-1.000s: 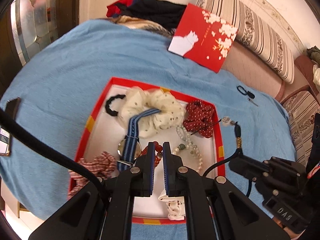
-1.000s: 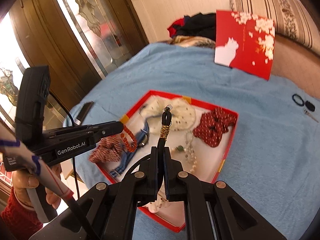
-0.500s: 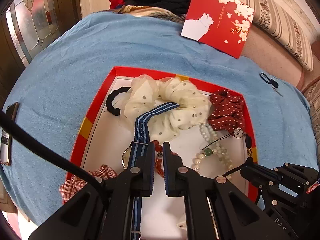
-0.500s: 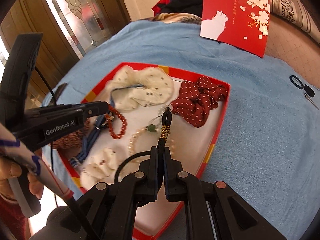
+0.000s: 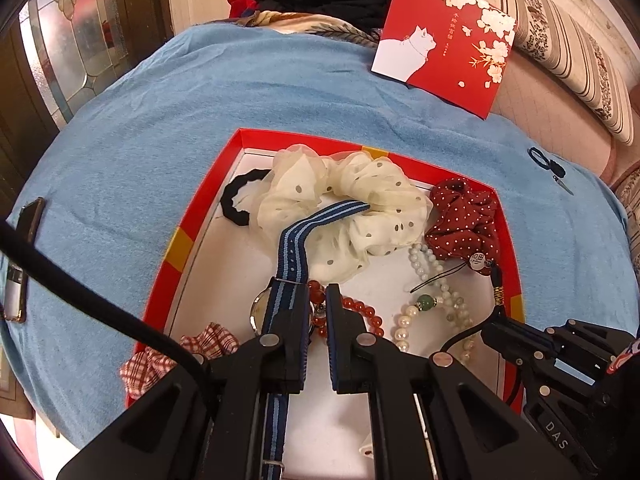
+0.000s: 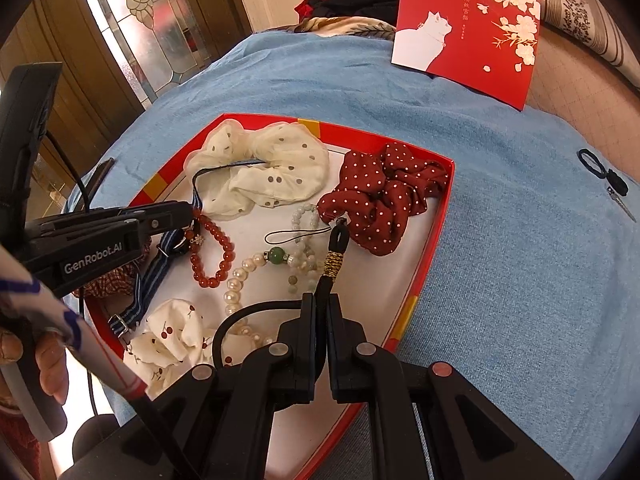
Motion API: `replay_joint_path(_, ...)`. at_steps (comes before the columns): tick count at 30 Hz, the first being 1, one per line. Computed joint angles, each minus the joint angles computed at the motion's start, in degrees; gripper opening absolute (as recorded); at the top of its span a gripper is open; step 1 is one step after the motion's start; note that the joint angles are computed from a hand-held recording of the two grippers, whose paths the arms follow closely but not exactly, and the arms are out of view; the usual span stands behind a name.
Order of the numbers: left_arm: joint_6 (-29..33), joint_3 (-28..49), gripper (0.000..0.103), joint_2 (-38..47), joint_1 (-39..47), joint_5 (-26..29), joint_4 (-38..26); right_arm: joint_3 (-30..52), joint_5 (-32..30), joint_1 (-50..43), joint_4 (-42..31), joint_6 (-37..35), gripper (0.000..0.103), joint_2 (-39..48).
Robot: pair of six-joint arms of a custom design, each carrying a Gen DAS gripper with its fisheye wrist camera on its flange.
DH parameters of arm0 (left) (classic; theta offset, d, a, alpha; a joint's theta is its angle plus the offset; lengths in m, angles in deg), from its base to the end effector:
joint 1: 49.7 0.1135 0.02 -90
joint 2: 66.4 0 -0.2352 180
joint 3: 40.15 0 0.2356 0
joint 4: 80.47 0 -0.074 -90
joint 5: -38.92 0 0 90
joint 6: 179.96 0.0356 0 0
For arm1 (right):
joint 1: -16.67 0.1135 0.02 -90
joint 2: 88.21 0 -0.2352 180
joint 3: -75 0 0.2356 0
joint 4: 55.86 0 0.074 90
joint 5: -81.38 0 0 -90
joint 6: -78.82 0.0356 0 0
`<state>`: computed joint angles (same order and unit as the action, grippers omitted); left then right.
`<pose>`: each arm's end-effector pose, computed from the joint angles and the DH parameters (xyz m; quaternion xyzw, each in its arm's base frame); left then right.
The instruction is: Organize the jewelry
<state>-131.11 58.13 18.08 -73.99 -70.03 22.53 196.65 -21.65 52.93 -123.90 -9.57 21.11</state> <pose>0.2552 -0.1025 0.3077 -0.1784 0.9435 0.0112 0.2789 0.3091 0.2367 0.2960 -0.3147 0.8964 0.1976 0.2419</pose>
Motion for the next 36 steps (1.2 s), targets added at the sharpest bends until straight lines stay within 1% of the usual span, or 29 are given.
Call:
replay_joint_path(6, -2.23, 2.28, 0.008, -1.1, -3.67, -4.47, -3.67, -0.76, -0.14, 0.56, -0.37, -0.04, 0.006, -1.03)
replay_joint_path(7, -2.78, 2.95, 0.009, -1.22, -4.51, -5.57, -4.65, -0.83, -0.19, 0.69, -0.57, -0.02, 0.006, -1.21)
replay_joint_path(8, -3.21, 3.55, 0.013, -1.29, -5.14, -6.42, -5.43, -0.89, -0.29, 0.84, -0.78, 0.06, 0.007, -1.4)
replay_joint_path(9, -3.8, 4.29, 0.015, -1.44, -5.98, -7.53, -6.44, -0.94, -0.46, 0.95, -1.03, 0.19, 0.009, -1.63)
replay_joint_path(10, -4.31, 4.93, 0.02, -1.61, -6.71, -8.52, -7.3, -1.04, -0.68, 1.0, -1.21, 0.33, 0.012, -1.86)
replay_joint_path(11, -4.92, 5.69, 0.024, -1.7, -7.51, -9.67, -8.27, -1.19, -0.97, 1.04, -1.4, 0.54, 0.019, -2.18)
replay_joint_path(12, -5.58, 6.51, 0.025, -1.8, -8.39, -10.96, -9.33, -1.48, -1.34, 1.05, -1.49, 0.76, 0.025, -2.64)
replay_joint_path(14, -7.0, 7.94, 0.03, -2.01, -10.13, -13.11, -11.34, -2.22, -1.87, 1.09, -1.39, 1.1, 0.031, -3.67)
replay_joint_path(17, -9.1, 10.17, 0.034, -2.03, -12.55, -15.69, -14.3, -2.69, -1.93, 1.38, -1.84, 1.49, 0.034, -5.13)
replay_joint_path(20, -11.11, 11.75, 0.038, -1.97, -14.81, -17.88, -16.72, -3.59, -2.24, 1.25, -2.14, 1.67, 0.041, -7.16)
replay_joint_path(23, -13.28, 13.3, 0.041, -1.74, -17.3, -19.88, -18.94, -4.52, -2.45, 0.96, -2.76, 1.27, 0.044, -9.26)
replay_joint_path(27, -15.58, 15.02, 0.042, -0.99, -19.81, -21.57, -21.27, -6.42, -2.38, 0.3, -2.88, 0.82, 0.047, -12.03)
replay_joint_path(31, -16.11, 15.17, 0.043, -0.62, -20.8, -22.04, -21.68, -8.59, -2.46, -1.27, -2.03, 0.95, 0.047, -14.07)
replay_joint_path(36, -16.43, 14.48, 0.043, -0.4, -21.0, -22.26, -21.63, -10.52, -2.03, -3.78, 0.01, 2.08, 0.048, -14.58)
